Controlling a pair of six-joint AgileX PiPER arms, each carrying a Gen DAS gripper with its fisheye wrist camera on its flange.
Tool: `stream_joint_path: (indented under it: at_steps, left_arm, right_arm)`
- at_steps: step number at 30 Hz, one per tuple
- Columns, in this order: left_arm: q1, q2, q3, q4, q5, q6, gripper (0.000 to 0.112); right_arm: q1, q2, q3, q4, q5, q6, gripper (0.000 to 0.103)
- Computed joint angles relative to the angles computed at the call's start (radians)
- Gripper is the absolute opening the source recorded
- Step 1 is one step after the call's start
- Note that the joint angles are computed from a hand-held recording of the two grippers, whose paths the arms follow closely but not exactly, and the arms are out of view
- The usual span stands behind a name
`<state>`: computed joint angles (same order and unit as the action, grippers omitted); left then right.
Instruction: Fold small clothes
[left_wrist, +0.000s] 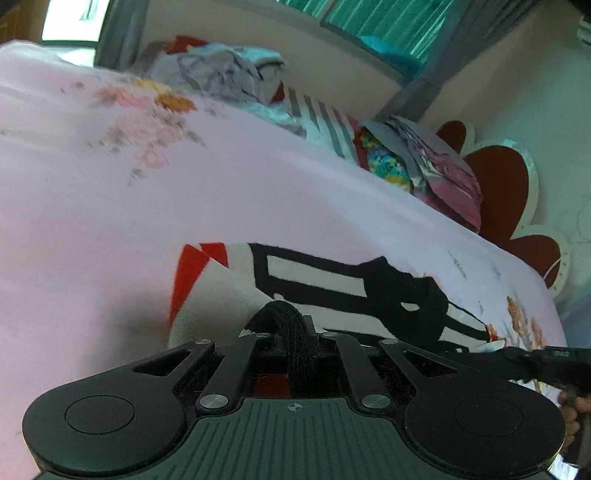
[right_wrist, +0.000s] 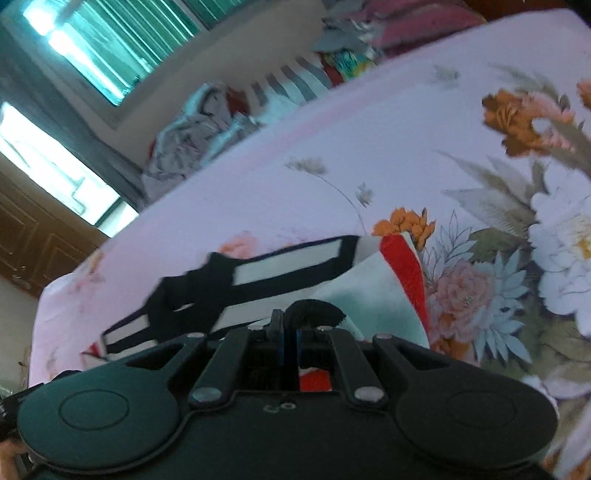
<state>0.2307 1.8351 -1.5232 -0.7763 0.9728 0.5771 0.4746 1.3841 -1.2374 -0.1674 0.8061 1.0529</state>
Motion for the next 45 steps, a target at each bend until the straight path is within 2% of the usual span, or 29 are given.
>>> stream_joint_path:
  at_steps: [4, 5, 7, 9, 10, 12, 14, 16, 18, 20, 22, 23, 25, 28, 31, 34, 35, 37, 38, 39, 41, 43, 45]
  left_arm:
    - [-0.015, 0.048, -0.023, -0.005, 0.0, -0.022, 0.004]
    - [-0.017, 0.053, -0.02, -0.017, -0.007, -0.012, 0.008]
    - [-0.014, 0.044, 0.008, -0.066, -0.031, 0.031, 0.024]
    - [-0.015, 0.044, 0.018, -0.101, -0.067, 0.058, 0.054]
    - [-0.02, 0.035, 0.025, -0.104, -0.094, 0.063, 0.059]
    - [-0.035, 0.03, 0.012, -0.075, -0.139, 0.055, 0.065]
    - [-0.039, 0.033, -0.01, -0.054, -0.148, 0.061, 0.065]
    - [-0.044, 0.047, -0.04, -0.021, -0.146, 0.07, 0.065]
    - [-0.061, 0.067, -0.069, 0.03, -0.137, 0.085, 0.065]
    - [-0.087, 0.085, -0.09, 0.097, -0.135, 0.094, 0.064]
    - [-0.111, 0.083, -0.087, 0.143, -0.148, 0.108, 0.064]
    - [-0.119, 0.07, -0.067, 0.135, -0.169, 0.142, 0.064]
    - [-0.126, 0.062, -0.058, 0.124, -0.163, 0.162, 0.064]
    - [-0.098, 0.006, 0.024, -0.035, -0.239, 0.279, 0.064]
    - [-0.061, 0.015, 0.002, -0.076, -0.196, 0.278, 0.064]
    - [-0.062, 0.069, -0.068, 0.019, -0.104, 0.232, 0.064]
    - [-0.073, 0.087, -0.082, 0.057, -0.097, 0.215, 0.064]
    - [-0.091, 0.097, -0.075, 0.084, -0.113, 0.221, 0.051]
    - [-0.102, 0.086, -0.054, 0.09, -0.144, 0.234, 0.023]
    - [-0.102, 0.082, -0.05, 0.085, -0.155, 0.232, 0.006]
    - [-0.086, 0.052, -0.003, 0.012, -0.219, 0.229, 0.004]
    - [-0.066, 0.0, 0.094, -0.11, -0.32, 0.326, 0.004]
    - [-0.07, -0.018, 0.142, -0.129, -0.386, 0.35, 0.004]
  right_arm:
    - [-0.045, 0.042, 0.011, 0.067, -0.049, -0.055, 0.008]
    - [-0.045, 0.042, 0.022, 0.061, -0.073, -0.053, 0.01]
    - [-0.043, 0.049, 0.02, 0.034, -0.094, -0.035, 0.017]
    - [-0.036, 0.055, 0.008, -0.014, -0.097, -0.006, 0.027]
    - [-0.034, 0.066, -0.01, -0.045, -0.081, 0.01, 0.03]
    - [-0.007, 0.069, -0.028, -0.158, -0.057, 0.085, 0.054]
    - [0.012, 0.047, -0.016, -0.229, -0.065, 0.14, 0.059]
    - [0.008, 0.042, -0.017, -0.206, -0.081, 0.088, 0.055]
    - [0.031, 0.059, -0.041, -0.204, -0.047, 0.013, 0.05]
    - [0.06, 0.102, -0.083, -0.206, 0.0, -0.059, 0.048]
    - [0.104, 0.165, -0.144, -0.253, 0.092, -0.113, 0.048]
    - [0.12, 0.186, -0.161, -0.263, 0.113, -0.136, 0.048]
    - [0.165, 0.228, -0.191, -0.314, 0.165, -0.158, 0.048]
    - [0.202, 0.25, -0.208, -0.365, 0.201, -0.153, 0.048]
    - [0.192, 0.239, -0.197, -0.354, 0.185, -0.133, 0.046]
    - [0.187, 0.239, -0.196, -0.345, 0.182, -0.146, 0.046]
    - [0.189, 0.247, -0.207, -0.348, 0.194, -0.153, 0.044]
    - [0.192, 0.258, -0.225, -0.348, 0.216, -0.167, 0.029]
    - [0.191, 0.262, -0.234, -0.342, 0.224, -0.179, 0.015]
    - [0.193, 0.255, -0.23, -0.342, 0.223, -0.184, 0.01]
    - [0.211, 0.239, -0.213, -0.393, 0.225, -0.164, 0.007]
    - [0.242, 0.213, -0.178, -0.496, 0.246, -0.084, 0.006]
    - [0.249, 0.189, -0.124, -0.556, 0.237, -0.009, 0.006]
